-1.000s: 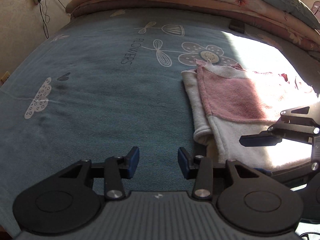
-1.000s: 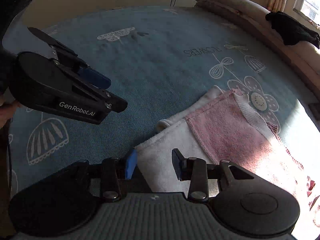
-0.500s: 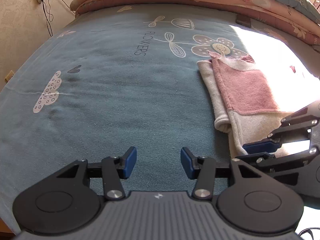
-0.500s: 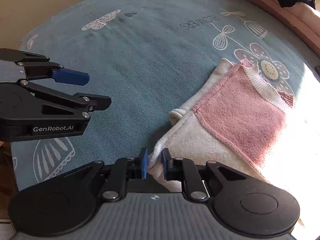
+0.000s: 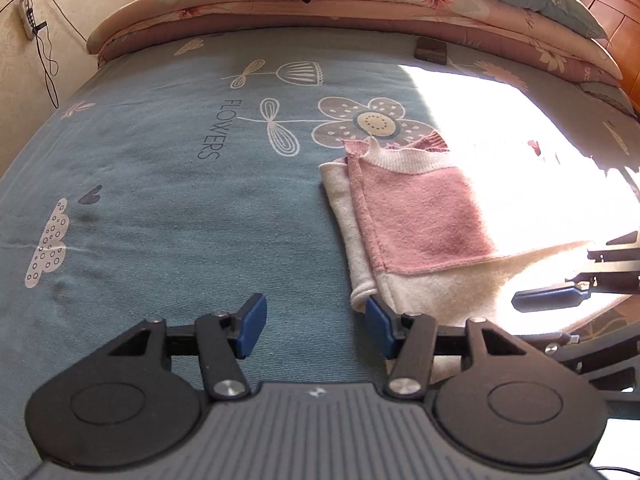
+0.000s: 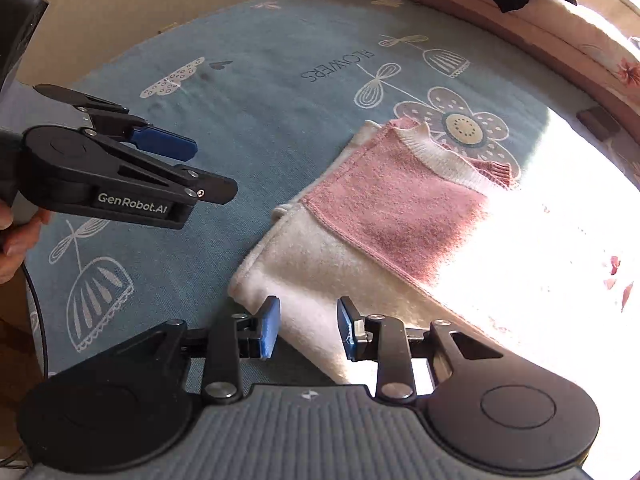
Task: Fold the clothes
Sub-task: 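Open the left gripper and lift both grippers off the folded sweater, then move both open grippers to the ribbed collar edge of the sweater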
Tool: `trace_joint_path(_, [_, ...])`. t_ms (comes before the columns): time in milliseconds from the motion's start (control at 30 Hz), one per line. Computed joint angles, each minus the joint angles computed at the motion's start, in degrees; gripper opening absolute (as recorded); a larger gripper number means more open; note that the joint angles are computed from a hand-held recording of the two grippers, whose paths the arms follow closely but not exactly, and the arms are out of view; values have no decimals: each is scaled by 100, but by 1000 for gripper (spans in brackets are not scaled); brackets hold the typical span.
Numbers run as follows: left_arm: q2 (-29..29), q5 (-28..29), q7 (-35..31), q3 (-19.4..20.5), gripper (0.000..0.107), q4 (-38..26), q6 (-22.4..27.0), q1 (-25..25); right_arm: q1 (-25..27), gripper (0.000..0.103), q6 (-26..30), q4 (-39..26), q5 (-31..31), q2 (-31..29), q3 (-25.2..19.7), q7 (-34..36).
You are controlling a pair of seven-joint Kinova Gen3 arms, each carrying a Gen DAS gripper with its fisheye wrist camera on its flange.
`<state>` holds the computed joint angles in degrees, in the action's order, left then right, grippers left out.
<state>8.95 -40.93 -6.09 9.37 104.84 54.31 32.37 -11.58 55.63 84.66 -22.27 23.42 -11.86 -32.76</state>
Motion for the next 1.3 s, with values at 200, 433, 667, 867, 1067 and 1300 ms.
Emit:
trace_joint_path(200, [400, -216, -669, -9, 71, -295, -1106, 41, 481, 41, -672, 75, 616, -155, 755, -972])
trace_joint_path(433, [814, 780, -1531, -191, 71, -574, -1426, 39, 1575, 40, -886, -563, 507, 320, 973, -2059])
trace_joint_path(667, [1037, 1719, -2532, -295, 72, -980, -1019, -62, 2806, 33, 659, -1673, -769, 1414, 349, -1805])
trace_joint_path(867, [1148, 2113, -2690, -431, 72, -1158, -813, -79, 2976, 13, 1514, -2334, -869, 1893, 362, -2010])
trace_joint_path(1067, [1251, 2090, -2754, -497, 74, -1272, -532, 12, 2863, 19, 1711, -2503, -663, 2035, 495, -2199])
trace_joint_path(1300, [1137, 1780, -2928, -496, 73, -1461, -526, 155, 2689, 12, 639, -1865, -847, 1295, 454, -1855])
